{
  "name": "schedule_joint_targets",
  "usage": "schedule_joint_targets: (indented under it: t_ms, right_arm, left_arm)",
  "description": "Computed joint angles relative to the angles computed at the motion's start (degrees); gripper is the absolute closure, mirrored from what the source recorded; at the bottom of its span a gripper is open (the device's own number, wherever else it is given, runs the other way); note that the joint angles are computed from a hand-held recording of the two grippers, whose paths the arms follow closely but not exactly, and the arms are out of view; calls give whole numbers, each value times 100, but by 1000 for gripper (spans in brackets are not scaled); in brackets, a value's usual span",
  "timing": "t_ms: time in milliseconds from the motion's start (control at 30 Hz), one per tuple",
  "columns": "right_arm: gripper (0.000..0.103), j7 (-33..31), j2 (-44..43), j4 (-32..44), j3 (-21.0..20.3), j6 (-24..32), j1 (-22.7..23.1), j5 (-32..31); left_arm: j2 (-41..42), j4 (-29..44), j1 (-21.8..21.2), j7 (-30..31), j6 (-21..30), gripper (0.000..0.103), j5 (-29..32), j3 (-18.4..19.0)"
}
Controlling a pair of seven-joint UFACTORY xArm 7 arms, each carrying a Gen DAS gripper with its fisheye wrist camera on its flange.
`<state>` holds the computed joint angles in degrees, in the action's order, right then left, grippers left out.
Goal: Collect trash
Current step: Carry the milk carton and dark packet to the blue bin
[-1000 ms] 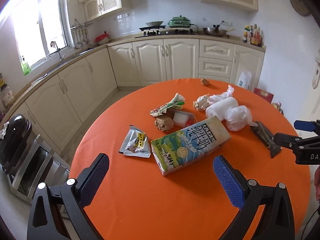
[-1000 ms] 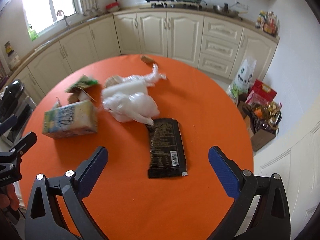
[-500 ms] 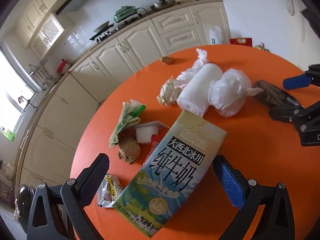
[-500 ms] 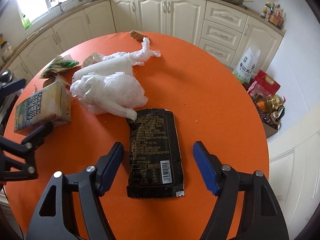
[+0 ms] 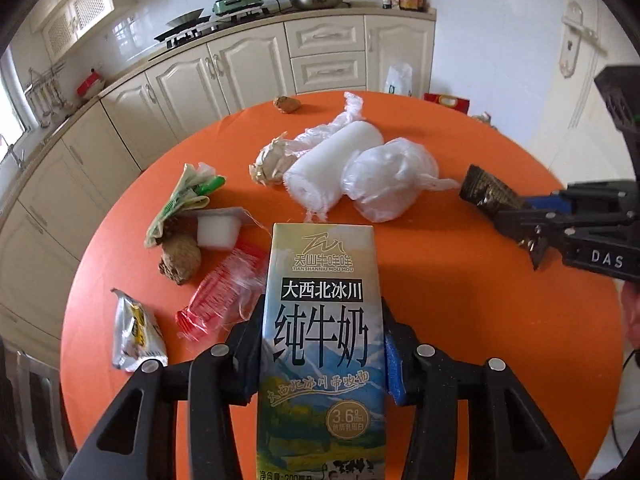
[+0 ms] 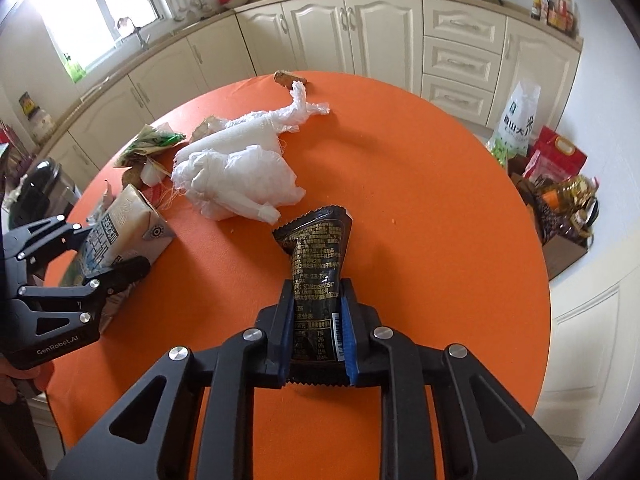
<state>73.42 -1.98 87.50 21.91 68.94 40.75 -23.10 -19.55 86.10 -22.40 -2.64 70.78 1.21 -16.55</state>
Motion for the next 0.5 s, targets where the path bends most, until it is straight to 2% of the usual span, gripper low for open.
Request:
schedule_joint_targets:
  t_ms: [267, 333, 367, 500]
  right_arm:
    - [83, 548, -503, -317, 250, -178, -56, 6]
    - [83, 582, -538, -253, 337, -82, -68, -65]
    - [83, 625, -565, -223, 382, -65, -66, -100]
    - [83, 790, -778, -247, 506, -12, -83, -204]
  left_arm:
    - [-745, -682, 9, -315, -492, 59, -555, 169]
    - [-1109, -1009, 34, -366, -571, 59, -736, 189]
    - [-1445, -1332, -112, -431, -561, 59, -723, 291]
    - [-1648, -1536, -31, -623, -850, 59, -962, 132]
